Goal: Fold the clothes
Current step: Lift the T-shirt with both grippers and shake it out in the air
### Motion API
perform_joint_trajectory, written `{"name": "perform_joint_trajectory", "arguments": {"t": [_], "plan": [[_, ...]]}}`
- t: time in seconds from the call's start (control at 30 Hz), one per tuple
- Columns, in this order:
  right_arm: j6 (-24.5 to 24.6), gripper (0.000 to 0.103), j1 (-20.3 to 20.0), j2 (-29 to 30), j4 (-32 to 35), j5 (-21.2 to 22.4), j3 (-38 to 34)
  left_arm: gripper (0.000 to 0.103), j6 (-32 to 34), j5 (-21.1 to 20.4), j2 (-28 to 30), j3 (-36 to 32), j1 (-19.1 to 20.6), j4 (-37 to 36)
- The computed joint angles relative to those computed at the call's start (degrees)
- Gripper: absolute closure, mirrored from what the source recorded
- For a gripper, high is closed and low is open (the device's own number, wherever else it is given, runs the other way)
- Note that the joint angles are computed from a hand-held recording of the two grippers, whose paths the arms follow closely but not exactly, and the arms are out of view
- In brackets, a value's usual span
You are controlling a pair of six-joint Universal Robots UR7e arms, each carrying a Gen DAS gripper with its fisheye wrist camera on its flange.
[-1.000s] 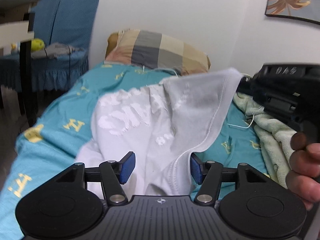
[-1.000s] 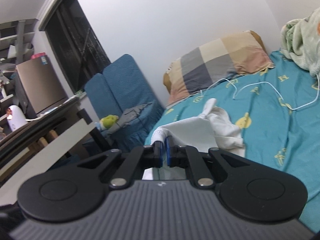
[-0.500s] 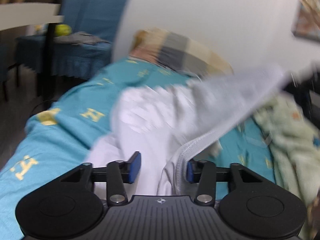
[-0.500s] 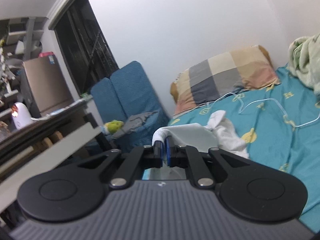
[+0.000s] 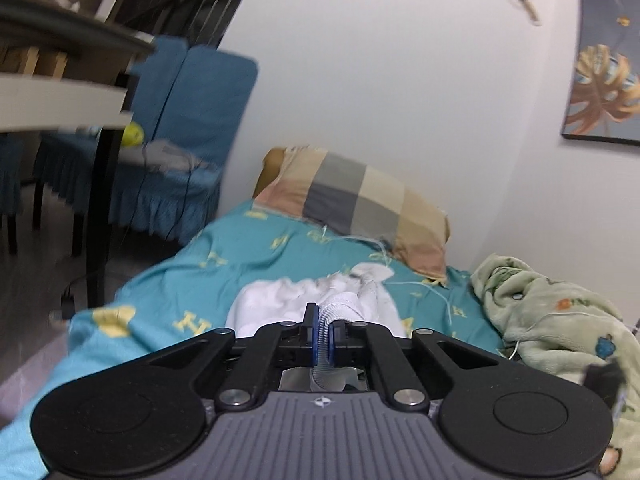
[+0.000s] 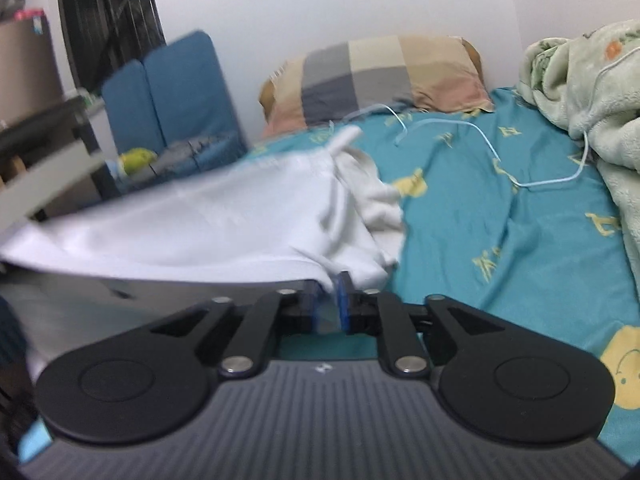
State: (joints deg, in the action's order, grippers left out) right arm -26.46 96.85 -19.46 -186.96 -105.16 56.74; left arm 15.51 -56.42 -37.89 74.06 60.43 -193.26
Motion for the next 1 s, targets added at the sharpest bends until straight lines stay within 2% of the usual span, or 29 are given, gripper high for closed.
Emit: {"name": "perform_joint_trajectory", "arguments": {"t": [0.03,0.1,0.17,0.2,0.23,0.33,0.43,0.5,0.73,1.0], "plan": [[0.3,0.071,-0.3,0.1,-0.1,0.6,0.1,0.098,0.5,0.2,0.1,0.1,-0.1,-0.1],[1.5,0.073,-1.0,0.3,0.1,1.9,0.1,0.098,-0.3,1.1,0.2,0.0,0.0,0.7],[1.5,0.074,-1.2,0.7,0.2,1.2,-0.7,0.098,-2.6,2.2,0.1,-0.3,0.4,2.9],[2.0,0.078,-1.3,0.5,-0.2,1.8,-0.4,0.098,-4.3,2.7,0.0,-0.4,0.7,4.5],[2.8,0.09,-1.5,0.1,-0.6,2.9,0.0,0.097,-5.8,3.3,0.0,-0.6,1.0,5.9],[4.8,0.096,-1.4,-0.6,-2.1,4.7,0.4,0.096,-8.4,5.5,0.2,-1.2,1.5,9.1],[5.2,0.096,-0.8,-1.3,-4.1,6.9,0.8,0.095,-12.3,5.6,-0.1,-1.4,2.2,12.8],[5.2,0.096,-0.4,-1.8,-5.3,8.5,1.0,0.09,-14.5,5.5,-0.3,-1.6,2.4,15.5],[4.0,0.096,0.8,-2.9,-7.3,12.1,2.0,0.069,-18.8,4.1,-0.1,-2.0,2.1,25.9],[2.1,0.096,1.7,-2.6,-12.2,11.0,2.2,0.069,-21.7,3.8,0.6,-3.0,2.3,34.7]]}}
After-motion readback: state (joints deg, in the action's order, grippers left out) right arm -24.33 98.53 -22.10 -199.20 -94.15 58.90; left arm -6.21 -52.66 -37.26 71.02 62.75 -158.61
